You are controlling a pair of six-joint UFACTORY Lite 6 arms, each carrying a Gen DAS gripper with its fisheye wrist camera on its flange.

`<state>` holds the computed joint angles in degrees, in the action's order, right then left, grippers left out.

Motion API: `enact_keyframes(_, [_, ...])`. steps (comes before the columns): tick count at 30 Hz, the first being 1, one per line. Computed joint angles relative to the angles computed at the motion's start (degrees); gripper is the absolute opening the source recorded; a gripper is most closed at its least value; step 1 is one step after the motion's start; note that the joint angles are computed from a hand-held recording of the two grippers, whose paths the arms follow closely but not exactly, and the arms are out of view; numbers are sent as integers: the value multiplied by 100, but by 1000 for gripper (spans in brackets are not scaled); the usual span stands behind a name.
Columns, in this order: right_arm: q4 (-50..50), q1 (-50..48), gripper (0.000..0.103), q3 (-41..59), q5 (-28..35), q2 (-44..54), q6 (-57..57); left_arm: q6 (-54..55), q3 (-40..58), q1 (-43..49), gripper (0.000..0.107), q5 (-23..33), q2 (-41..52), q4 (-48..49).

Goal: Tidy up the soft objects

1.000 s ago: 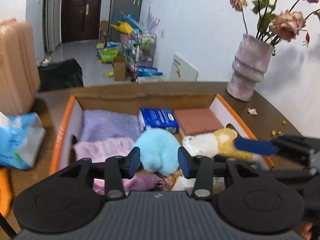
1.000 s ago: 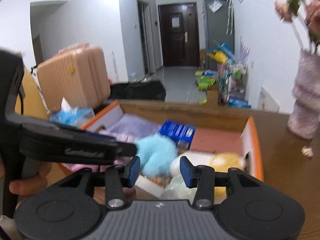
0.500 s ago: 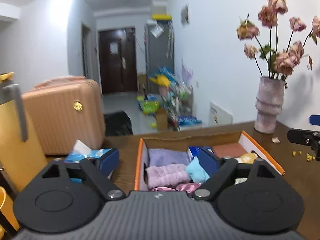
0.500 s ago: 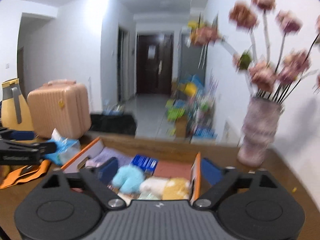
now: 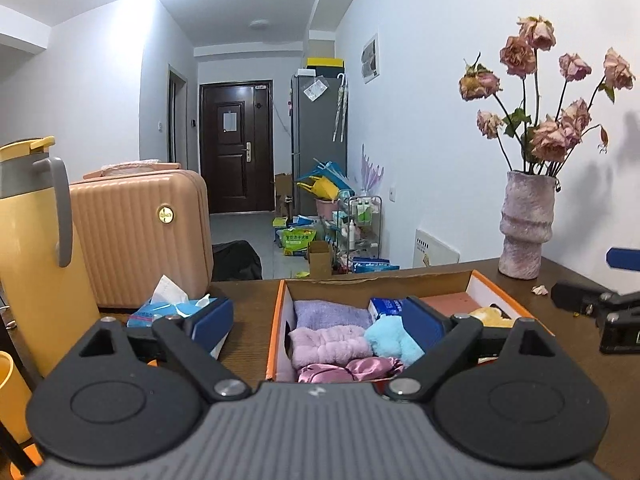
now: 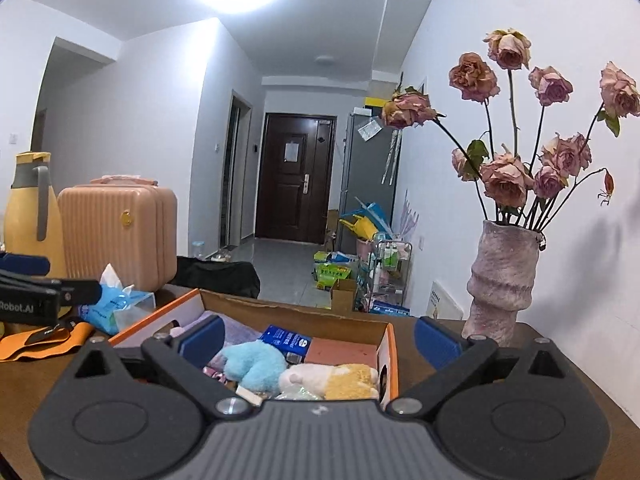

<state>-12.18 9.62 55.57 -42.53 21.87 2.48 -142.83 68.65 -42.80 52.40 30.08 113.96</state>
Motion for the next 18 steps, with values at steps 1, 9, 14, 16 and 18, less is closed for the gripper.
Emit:
enact_keyframes(1, [-45, 5, 102, -38, 59, -62, 35, -17, -76, -40, 93, 38, -62, -28])
enact_keyframes(9, [-123, -4, 102, -1484, -305, -1216, 294, -24, -1325, -1082, 97, 762, -1066, -919])
enact_keyframes(14, [297, 131, 103, -2911, -323, -2478, 85, -33, -2204, -2337, 98, 1671, -1772, -1843])
enact_keyframes(16, [393, 211, 103, -3649, -226, -3260, 88, -182, -2554, -2990, 100, 2108, -2070, -2247])
enact_keyframes(18, [210, 191, 103, -4426, -15, -4256, 422, -348, -2837, -3785, 103, 2667, -2275, -2750])
